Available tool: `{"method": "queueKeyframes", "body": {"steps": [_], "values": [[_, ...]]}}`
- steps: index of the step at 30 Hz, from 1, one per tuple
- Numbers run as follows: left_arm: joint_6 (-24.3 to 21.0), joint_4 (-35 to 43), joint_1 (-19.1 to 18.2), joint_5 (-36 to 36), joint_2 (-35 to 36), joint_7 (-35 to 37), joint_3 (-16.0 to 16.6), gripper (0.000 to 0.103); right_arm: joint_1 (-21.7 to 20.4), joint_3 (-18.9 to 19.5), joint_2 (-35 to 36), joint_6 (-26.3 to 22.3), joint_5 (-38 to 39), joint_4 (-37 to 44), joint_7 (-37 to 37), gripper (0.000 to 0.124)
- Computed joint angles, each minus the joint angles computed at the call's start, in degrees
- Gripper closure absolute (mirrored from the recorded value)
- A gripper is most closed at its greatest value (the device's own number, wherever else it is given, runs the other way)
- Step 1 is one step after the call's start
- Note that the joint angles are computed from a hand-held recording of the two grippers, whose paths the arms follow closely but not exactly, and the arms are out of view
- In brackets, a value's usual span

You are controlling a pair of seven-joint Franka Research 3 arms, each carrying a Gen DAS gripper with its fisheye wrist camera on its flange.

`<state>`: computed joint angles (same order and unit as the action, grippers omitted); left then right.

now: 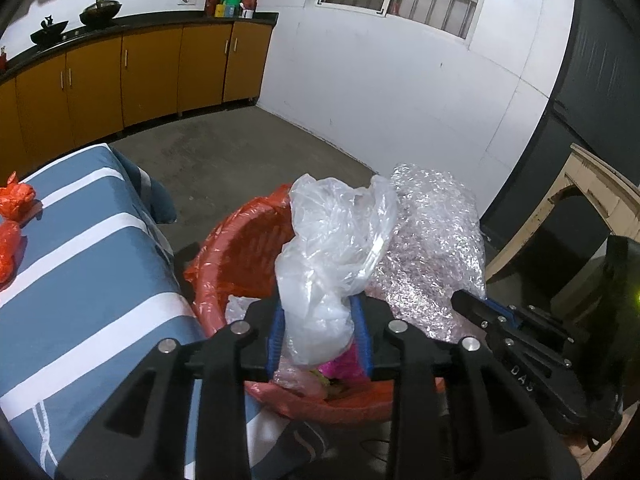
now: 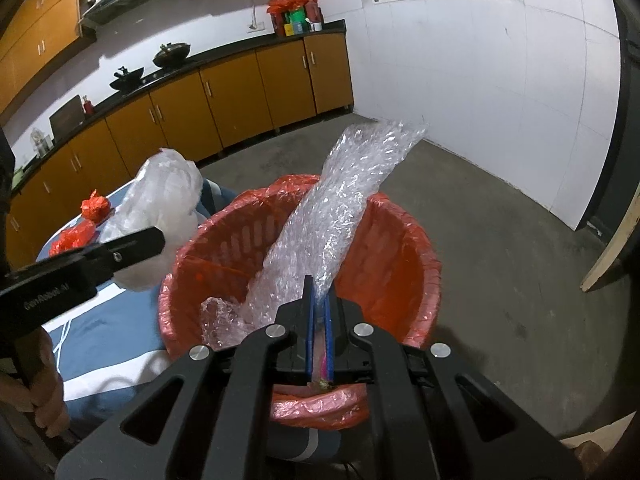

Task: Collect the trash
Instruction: 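Carry the clear bag and bubble wrap over the red basket and open both grippers, then return to the table and grasp the large red bag with the left gripper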

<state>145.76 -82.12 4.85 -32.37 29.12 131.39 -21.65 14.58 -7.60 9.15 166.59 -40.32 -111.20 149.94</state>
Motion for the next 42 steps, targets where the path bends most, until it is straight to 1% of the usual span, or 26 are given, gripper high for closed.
{"method": "queueKeyframes", "body": {"steps": [2,4,5,6,8,9,11,13,19,23,25,28,31,33,34,35,36,37,38,39,40,42], "values": [[-0.3,0.4,-0.2,0.4,0.4,-0.3,0.2,0.066,-0.2,0.2,0.3,-0.2,1.1,0.3,-0.9,0.117],[-0.3,0.2,-0.3,0.7,0.6,-0.6,0.3,0.059,-0.3,0.2,0.3,0.0,2.0,0.1,-1.4,0.112],[-0.2,0.2,-0.4,0.9,0.6,-0.7,0.3,0.057,-0.3,0.2,0.2,0.1,2.4,0.0,-1.6,0.103],[-0.1,0.1,-0.4,1.2,0.6,-0.9,0.4,0.055,-0.2,0.0,0.2,0.2,2.3,0.0,-1.3,0.093],[0.3,-0.3,-0.5,1.7,0.6,-1.4,0.7,0.054,0.4,-0.7,0.1,0.5,0.2,-0.1,0.7,0.081],[0.7,-0.5,-0.5,1.9,0.5,-1.7,0.8,0.054,0.7,-1.0,-0.1,0.4,-1.0,-0.1,1.8,0.079],[2.2,-1.6,-0.4,2.4,0.0,-2.4,1.2,0.053,0.5,-0.9,-0.1,0.1,-1.7,0.1,2.2,0.079],[4.2,-2.9,0.0,2.8,-0.7,-2.7,1.3,0.050,0.3,-0.7,-0.1,-0.2,-2.3,0.3,2.5,0.079],[9.7,-6.1,2.1,4.2,-2.6,-3.2,2.0,0.047,0.3,-0.4,0.7,-0.1,-3.1,1.9,2.7,0.079],[12.8,-6.8,3.6,5.8,-3.1,-5.1,2.9,0.045,1.0,0.0,2.5,0.0,-2.1,4.9,0.5,0.079],[14.3,-6.5,4.2,7.1,-3.0,-6.8,3.7,0.043,1.6,0.1,3.9,0.3,-0.7,6.9,-1.4,0.079],[16.9,-5.9,4.8,10.7,-2.6,-11.0,6.1,0.041,2.9,-0.1,6.0,0.5,1.8,9.9,-4.4,0.079],[18.7,-4.7,4.9,15.8,-1.6,-16.8,9.2,0.037,4.1,-0.1,8.7,0.7,5.5,13.7,-8.5,0.079],[19.3,-2.7,4.5,19.5,-0.3,-21.6,12.3,0.035,5.0,-0.2,10.6,0.9,7.7,16.5,-10.9,0.079],[19.5,-0.9,4.0,21.5,1.0,-24.6,14.4,0.033,5.3,0.0,12.0,0.8,9.1,18.6,-12.6,0.079],[19.5,0.4,4.0,22.9,1.8,-26.5,15.4,0.032,5.6,0.4,13.4,0.7,10.6,20.7,-14.3,0.078],[19.2,2.6,3.7,24.5,3.3,-28.9,16.9,0.032,6.1,0.3,14.5,0.7,11.7,22.3,-15.4,0.077],[18.7,4.5,3.7,25.8,4.4,-30.6,17.7,0.031,6.8,0.0,15.5,0.7,12.5,23.7,-16.2,0.075],[17.4,7.8,3.6,27.1,6.5,-33.1,19.1,0.031,7.1,0.3,17.0,0.4,14.0,26.1,-17.7,0.074],[16.2,11.0,3.7,28.1,8.5,-34.9,19.8,0.031,7.4,0.4,18.2,0.2,15.3,28.0,-18.9,0.074],[15.1,13.5,4.1,28.8,10.1,-36.1,19.8,0.031,7.8,0.3,19.2,0.1,16.3,29.3,-19.8,0.074],[11.1,21.0,5.0,30.0,14.6,-37.9,19.3,0.031,8.1,1.1,22.0,-0.5,19.2,33.6,-22.5,0.074]]}}
